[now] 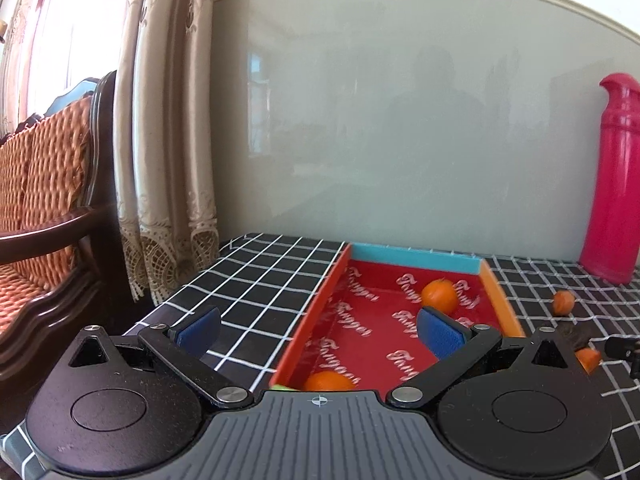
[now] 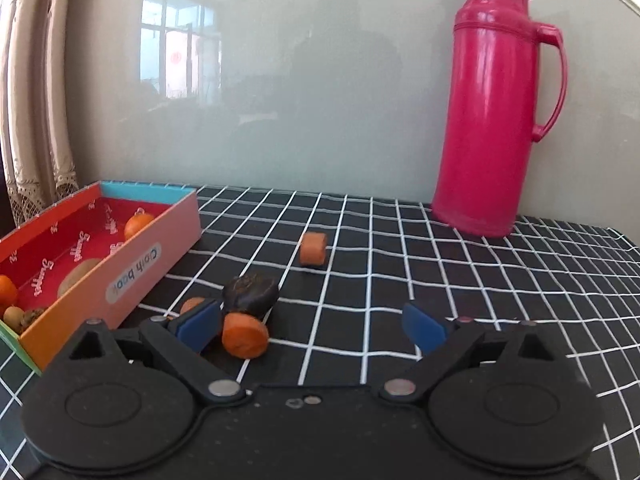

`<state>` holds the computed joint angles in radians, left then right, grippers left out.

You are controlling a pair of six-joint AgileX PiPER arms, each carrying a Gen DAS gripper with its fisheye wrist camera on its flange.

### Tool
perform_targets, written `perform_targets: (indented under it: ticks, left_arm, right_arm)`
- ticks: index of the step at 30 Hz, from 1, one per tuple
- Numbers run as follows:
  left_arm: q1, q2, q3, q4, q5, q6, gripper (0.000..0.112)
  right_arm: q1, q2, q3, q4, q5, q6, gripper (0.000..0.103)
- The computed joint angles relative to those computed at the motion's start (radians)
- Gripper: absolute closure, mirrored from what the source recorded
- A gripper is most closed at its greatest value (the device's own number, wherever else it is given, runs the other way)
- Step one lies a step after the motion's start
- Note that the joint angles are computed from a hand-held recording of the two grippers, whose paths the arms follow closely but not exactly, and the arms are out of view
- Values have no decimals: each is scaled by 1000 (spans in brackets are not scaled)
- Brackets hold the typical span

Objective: Organize fruits
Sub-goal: 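Move the right gripper toward the small orange cylindrical piece, then close the right gripper on the orange cylindrical piece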

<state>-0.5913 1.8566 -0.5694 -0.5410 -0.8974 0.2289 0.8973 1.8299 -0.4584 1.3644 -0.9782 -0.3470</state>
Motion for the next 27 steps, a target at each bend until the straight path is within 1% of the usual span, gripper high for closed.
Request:
perform_targets:
  ticks: [5, 7, 8, 10, 14, 16, 18, 19, 23, 24, 25, 26, 27]
  left_arm:
    - [44, 0, 4, 21, 15, -5, 9]
    - [63, 0, 3, 34, 23, -9, 9]
    - [71, 0, 4, 37, 22, -11, 9]
    - [85, 1, 6, 44, 22, -19, 9]
    - [113, 2, 8, 64, 26, -32, 9]
    - [125, 4, 4, 69, 37, -33, 9]
    - [133, 6, 2, 73, 39, -36, 9]
    - [138, 7, 2, 77, 40, -39, 9]
    - [146, 11, -3, 76, 47, -37, 9]
    - [149, 11, -4, 77, 50, -37, 9]
    - [151, 10, -3, 76, 51, -39, 9]
    - [152, 10, -3, 75, 50, -42, 9]
    - [152, 10, -3, 72, 51, -44, 9]
  right_arm:
    - [-23, 22, -35, 0, 36, -8, 7]
    - [-35, 27, -46, -6, 55, -13, 16]
    - [-44, 31, -55, -6, 68, -21, 18]
    - [-62, 37, -66, -23, 99, -18, 29]
    - [-88, 57, -91, -61, 148, -14, 36]
    - [-97, 64, -103, -68, 165, -15, 44]
    - [-113, 70, -113, -81, 184, -7, 48]
    - [-120, 74, -120, -83, 196, -9, 51]
    - [-136, 81, -127, -100, 217, 20, 55]
    - [-138, 80, -128, -104, 221, 18, 58]
    - [-142, 77, -128, -118, 228, 25, 68]
    - [-140, 75, -130, -117, 228, 24, 74]
    - [-129, 78, -137, -86, 217, 2, 74]
